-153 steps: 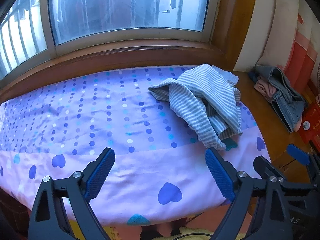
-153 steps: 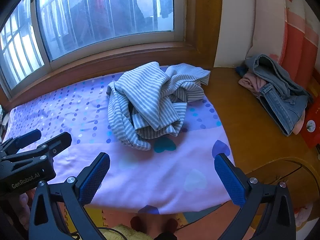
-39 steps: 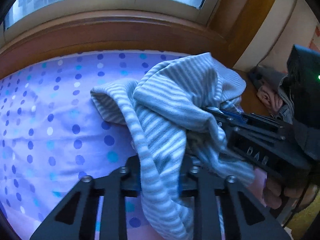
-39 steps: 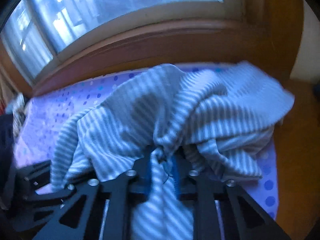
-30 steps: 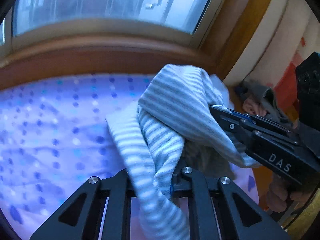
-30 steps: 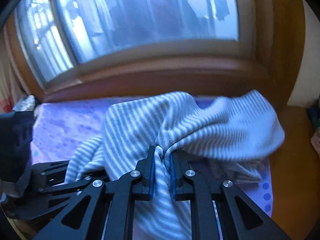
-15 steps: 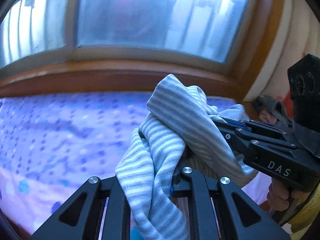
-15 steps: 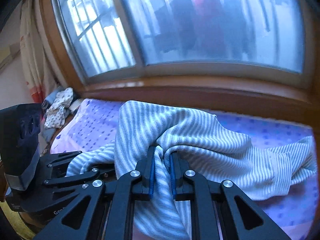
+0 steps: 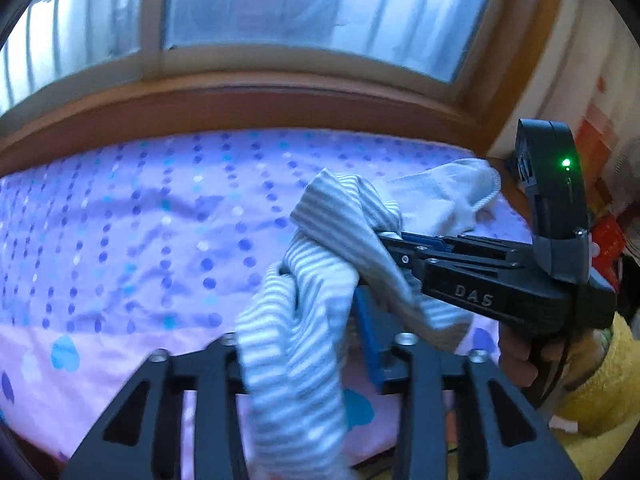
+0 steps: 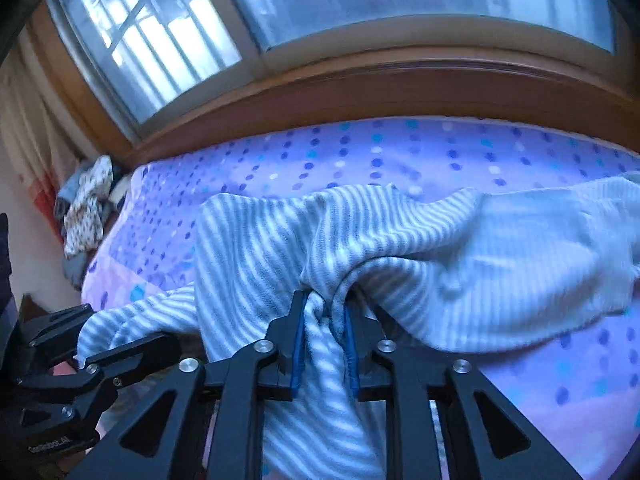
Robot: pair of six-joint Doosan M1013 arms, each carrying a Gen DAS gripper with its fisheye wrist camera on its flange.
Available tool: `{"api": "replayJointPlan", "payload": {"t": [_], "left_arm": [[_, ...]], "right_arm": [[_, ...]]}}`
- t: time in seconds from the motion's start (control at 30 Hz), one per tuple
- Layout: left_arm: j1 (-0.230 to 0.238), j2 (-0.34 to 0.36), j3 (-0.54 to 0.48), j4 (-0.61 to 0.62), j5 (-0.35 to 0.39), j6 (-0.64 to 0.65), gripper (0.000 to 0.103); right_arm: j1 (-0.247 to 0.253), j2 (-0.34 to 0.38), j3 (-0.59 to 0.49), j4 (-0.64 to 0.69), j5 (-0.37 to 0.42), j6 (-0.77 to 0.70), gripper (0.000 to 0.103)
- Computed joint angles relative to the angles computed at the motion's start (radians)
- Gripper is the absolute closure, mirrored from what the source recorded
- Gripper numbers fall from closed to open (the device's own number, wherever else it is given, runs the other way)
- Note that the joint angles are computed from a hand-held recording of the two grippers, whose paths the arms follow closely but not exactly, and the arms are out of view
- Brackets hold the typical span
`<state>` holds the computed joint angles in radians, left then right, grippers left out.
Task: Fold clothes
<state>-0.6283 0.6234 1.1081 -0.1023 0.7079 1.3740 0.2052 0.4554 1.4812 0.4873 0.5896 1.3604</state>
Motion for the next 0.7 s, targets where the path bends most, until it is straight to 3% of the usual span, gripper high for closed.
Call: {"api": "replayJointPlan", "payload": {"t": [0.07, 0.13, 0.3, 0.43, 0.6, 0.7], "left_arm": [[-0.005, 0.000, -0.005, -0.012, -0.011, 0.022, 0.047], [-0.013, 0.012, -0.025, 0.025, 0.000, -0.011, 0.047], [-0.026, 0.048, -0.101, 0.107, 0.064, -0.089, 0.046], [-0.026, 0.061, -0.130, 0.173, 0.085, -0.163, 0.046], [-0.014, 0.057, -0.136, 0.156, 0.102, -0.134, 0.046], [-0.010, 0.056, -0.133, 0.115, 0.073, -0.087, 0.046]], "right_arm": [[-0.001, -0.019, 0.016, -0.051, -0.025, 0.029, 0.053], [-0.016, -0.048, 0.049, -0.073, -0.061, 0.035, 0.046], [-0.075, -0.073, 0.102, -0.118, -0.065, 0.119, 0.045], [-0.120, -0.043, 0.093, 0.046, 0.007, 0.070, 0.045], [-0.124, -0.022, 0.082, 0.119, 0.047, 0.025, 0.045], [-0.117, -0.006, 0.062, 0.091, 0.054, 0.060, 0.045]]}}
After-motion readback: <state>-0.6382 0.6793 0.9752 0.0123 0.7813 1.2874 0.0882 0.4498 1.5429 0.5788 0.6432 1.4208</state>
